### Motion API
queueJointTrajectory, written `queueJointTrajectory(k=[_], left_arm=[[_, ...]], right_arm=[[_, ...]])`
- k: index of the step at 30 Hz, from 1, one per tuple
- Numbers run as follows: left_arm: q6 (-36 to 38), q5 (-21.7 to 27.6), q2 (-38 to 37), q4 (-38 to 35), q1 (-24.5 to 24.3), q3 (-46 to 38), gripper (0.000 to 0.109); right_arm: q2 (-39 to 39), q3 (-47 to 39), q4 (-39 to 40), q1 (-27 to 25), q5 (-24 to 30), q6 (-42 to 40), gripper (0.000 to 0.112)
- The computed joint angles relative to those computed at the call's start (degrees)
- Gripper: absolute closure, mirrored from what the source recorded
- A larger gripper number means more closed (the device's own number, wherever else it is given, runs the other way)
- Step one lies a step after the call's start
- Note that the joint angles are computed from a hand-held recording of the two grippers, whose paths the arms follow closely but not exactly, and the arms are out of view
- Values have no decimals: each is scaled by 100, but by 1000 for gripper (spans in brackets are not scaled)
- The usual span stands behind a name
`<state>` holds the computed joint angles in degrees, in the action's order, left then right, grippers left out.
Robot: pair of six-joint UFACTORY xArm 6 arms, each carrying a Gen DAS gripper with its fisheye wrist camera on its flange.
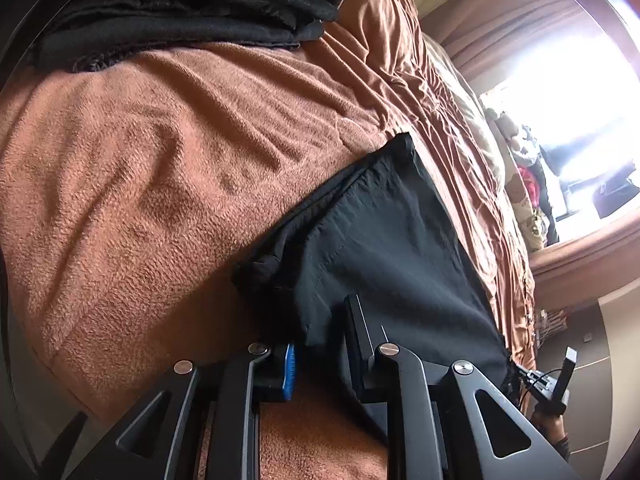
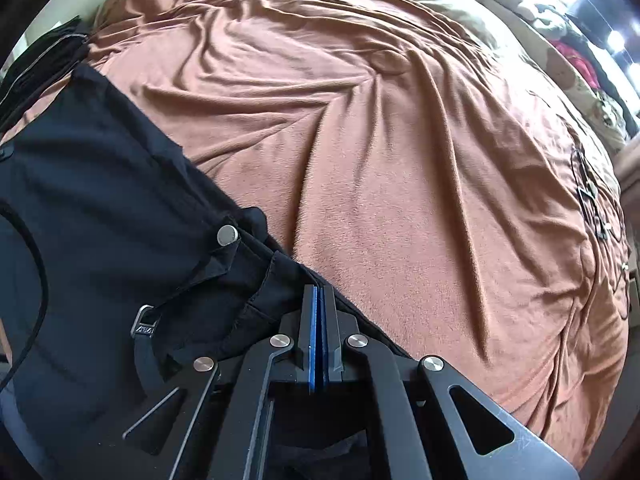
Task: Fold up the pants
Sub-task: 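Close the right tool on the pants near the button while the left tool holds the leg, then lift the pants off the duvet with both tools, holding waistband and leg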
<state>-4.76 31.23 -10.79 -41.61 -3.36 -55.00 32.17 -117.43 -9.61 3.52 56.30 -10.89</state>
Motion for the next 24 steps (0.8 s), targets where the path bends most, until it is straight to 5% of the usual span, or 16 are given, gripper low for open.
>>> queueJointTrajectory(k=[10,15,24], left_arm=[[466,-103,66,-280,-8,29,86],[375,-192,54,-45,-5,-5,102],[866,-321,6,-682,18,-136,104]], right_arm=[[27,249,-444,76,-285,783,112],[-211,524,-534,125,-371,1009,111],[-1792,2482,-554,97,-1242,1735,109]])
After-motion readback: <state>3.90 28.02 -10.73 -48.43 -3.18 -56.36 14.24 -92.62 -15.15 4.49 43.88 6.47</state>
